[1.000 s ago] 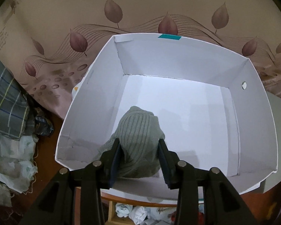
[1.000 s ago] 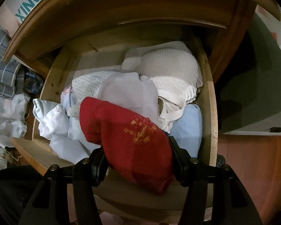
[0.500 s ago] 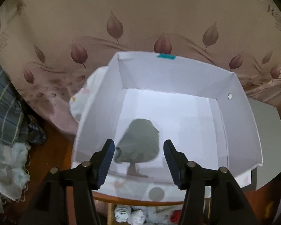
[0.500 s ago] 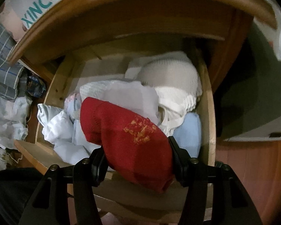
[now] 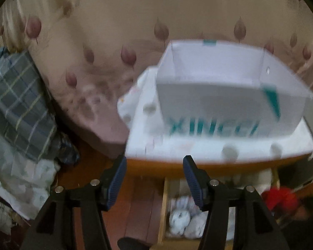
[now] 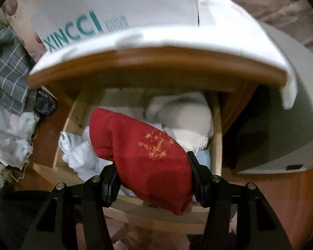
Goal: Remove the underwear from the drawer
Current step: 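Lift the red sock into the white shoe box and open the right gripper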
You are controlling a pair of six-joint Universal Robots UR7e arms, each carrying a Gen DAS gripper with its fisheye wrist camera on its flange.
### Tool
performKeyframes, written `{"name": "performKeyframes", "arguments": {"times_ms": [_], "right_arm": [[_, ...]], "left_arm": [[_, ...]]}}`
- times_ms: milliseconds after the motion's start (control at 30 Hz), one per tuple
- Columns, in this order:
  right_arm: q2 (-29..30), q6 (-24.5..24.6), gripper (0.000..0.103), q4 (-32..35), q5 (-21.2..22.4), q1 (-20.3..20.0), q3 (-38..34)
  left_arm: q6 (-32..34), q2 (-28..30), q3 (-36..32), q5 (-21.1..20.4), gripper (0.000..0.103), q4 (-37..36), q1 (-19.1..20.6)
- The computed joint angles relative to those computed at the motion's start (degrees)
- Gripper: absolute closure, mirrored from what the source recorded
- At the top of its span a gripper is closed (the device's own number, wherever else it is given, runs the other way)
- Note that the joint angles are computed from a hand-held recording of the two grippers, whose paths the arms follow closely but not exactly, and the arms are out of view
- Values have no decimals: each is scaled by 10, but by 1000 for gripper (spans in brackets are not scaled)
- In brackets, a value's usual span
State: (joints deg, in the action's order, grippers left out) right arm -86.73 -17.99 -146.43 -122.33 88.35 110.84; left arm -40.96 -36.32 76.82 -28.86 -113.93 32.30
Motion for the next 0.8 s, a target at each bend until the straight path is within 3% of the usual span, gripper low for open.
{"name": "performKeyframes", "arguments": {"times_ms": [200,400,800], "right_arm": [[-11,12,49,39,-11,35,-35],[-1,9,49,57,-34,86,-101],[103,-45,49,40,-90,157,-269]], "left_arm": [[-79,-27,79,-29,46,20,20],[-115,-47,128,-20,46,11,31],[-127,-56,160,-7,46,-21,42]]}}
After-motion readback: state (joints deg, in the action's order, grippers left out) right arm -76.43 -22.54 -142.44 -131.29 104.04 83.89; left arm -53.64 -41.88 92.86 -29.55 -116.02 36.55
